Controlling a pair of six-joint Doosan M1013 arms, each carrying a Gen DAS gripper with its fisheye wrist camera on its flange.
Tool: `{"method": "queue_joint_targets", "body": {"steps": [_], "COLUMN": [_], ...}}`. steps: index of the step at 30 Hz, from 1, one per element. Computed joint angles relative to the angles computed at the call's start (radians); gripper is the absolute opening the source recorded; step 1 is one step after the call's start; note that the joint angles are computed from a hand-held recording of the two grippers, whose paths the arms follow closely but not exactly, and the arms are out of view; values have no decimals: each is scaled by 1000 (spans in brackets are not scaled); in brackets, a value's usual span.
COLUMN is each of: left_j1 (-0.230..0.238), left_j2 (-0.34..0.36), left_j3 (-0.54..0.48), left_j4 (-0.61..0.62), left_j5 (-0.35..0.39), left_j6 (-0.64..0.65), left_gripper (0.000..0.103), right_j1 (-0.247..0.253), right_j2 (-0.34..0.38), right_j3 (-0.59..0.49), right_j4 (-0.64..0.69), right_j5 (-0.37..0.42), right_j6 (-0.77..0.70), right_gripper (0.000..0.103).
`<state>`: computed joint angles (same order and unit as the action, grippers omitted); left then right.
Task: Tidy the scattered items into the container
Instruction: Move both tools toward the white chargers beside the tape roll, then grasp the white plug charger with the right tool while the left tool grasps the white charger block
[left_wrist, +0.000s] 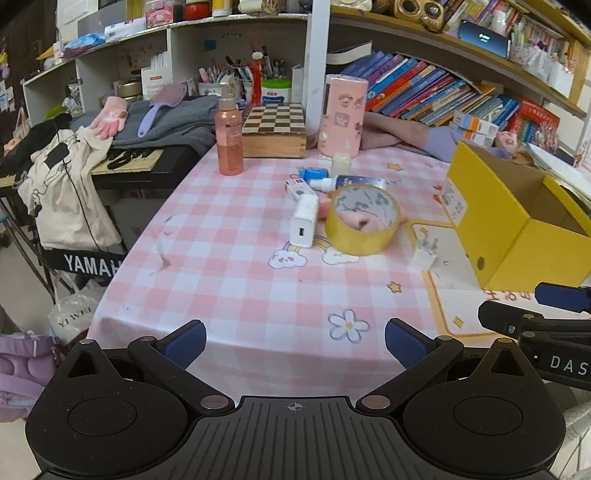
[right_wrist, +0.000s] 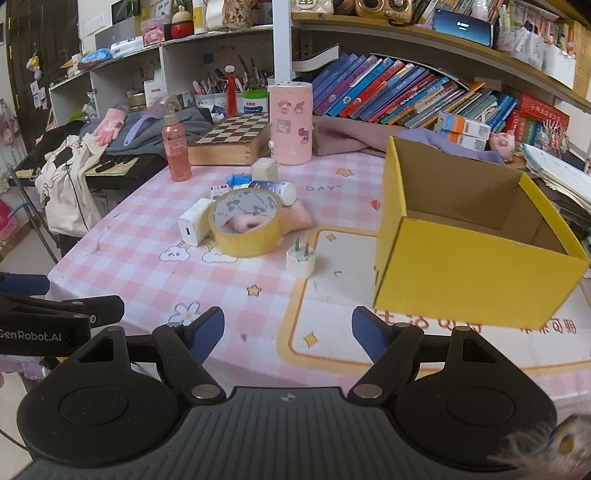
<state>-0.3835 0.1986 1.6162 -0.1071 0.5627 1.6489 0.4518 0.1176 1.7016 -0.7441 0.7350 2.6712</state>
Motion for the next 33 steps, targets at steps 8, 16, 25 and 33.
{"method": "queue_joint_targets", "body": {"steps": [8,16,25,33], "left_j1": [2,2,-5,-9], "left_j2": [70,146,236,285], "left_j3": [-66,-151,-260,-322], "left_j4": [-3,-29,21,23], "left_j5": [28,26,75,110], "left_j6": [-3,52,62,102], "left_gripper": [103,100,82,72], "right_j1": [-44,-84,-104,-120], "right_j2": [56,115,163,195], "right_j3": [-47,-91,-127,-156], "right_j4": [50,108,119,129], "right_j5": [-17,-16,-15,-9], "right_j6": [-108,-207,-252,-242], "right_gripper": [72,63,58,58]}}
